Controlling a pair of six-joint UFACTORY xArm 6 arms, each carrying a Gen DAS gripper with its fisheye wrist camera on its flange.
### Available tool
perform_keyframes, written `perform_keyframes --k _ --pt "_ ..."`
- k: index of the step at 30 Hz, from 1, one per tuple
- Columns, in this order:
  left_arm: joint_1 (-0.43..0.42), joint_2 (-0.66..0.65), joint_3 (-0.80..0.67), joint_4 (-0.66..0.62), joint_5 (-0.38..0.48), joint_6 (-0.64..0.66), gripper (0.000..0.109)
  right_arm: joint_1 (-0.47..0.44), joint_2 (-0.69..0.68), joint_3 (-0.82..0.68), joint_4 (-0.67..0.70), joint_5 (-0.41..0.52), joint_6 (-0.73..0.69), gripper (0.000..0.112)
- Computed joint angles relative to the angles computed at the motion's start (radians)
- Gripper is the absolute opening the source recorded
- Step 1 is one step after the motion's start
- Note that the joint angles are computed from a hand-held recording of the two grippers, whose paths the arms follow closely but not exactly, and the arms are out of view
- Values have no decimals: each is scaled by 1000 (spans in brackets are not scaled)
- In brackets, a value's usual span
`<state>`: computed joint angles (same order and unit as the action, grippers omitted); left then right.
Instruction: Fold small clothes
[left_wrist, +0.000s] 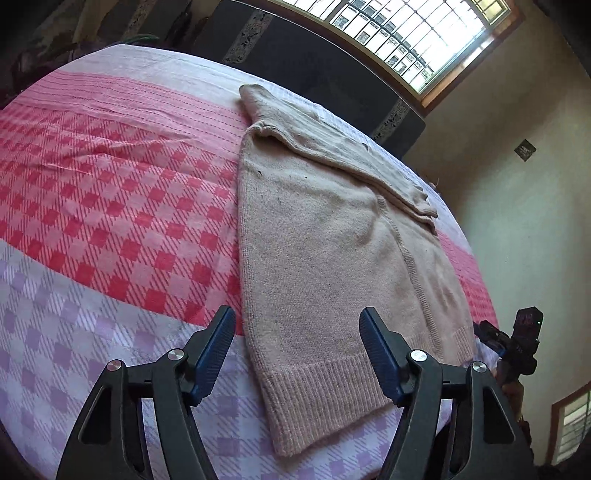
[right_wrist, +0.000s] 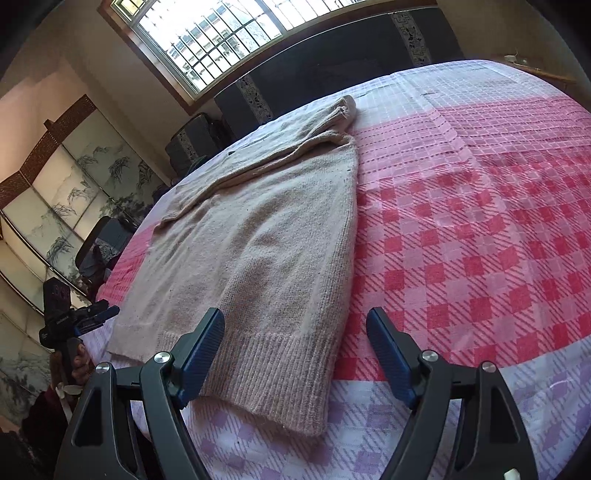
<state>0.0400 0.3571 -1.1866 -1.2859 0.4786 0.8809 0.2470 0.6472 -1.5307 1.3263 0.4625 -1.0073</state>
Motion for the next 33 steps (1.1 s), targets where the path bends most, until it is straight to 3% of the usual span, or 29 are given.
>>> perform_keyframes --k 4,7,8,13,16,18,19,20,23,26,30,33 --pt "2 10 -6 184 51 -89 68 -29 8 -14 38 101 -5 77" --pt "28 25 -33 132 240 -37 68 -65 28 -37 67 229 10 77" --pt "22 26 -34 124 254 -22 68 -70 29 -39 80 245 -1 77" --pt "-29 22 -13 10 141 45 67 -100 56 -76 105 313 34 76" --pt "-41 28 -10 -34 110 75 56 -93 77 -105 13 285 122 53" --pt "-45 26 -6 -16 103 71 42 -95 94 -121 -23 297 160 29" --pt "-43 27 -6 -7 110 65 28 -94 96 -121 -28 300 161 26" --pt "-38 29 -6 -1 120 60 24 -92 95 -119 -31 306 157 21" --pt "-28 26 1 -6 128 61 24 -91 84 -103 1 328 106 16" --pt "-1 34 -8 -25 184 51 24 -86 73 -92 -14 292 117 16" --pt "12 47 -20 -17 226 31 29 -100 97 -125 -66 332 179 22" --pt "34 56 -32 -71 296 47 50 -101 103 -138 -57 359 170 32"
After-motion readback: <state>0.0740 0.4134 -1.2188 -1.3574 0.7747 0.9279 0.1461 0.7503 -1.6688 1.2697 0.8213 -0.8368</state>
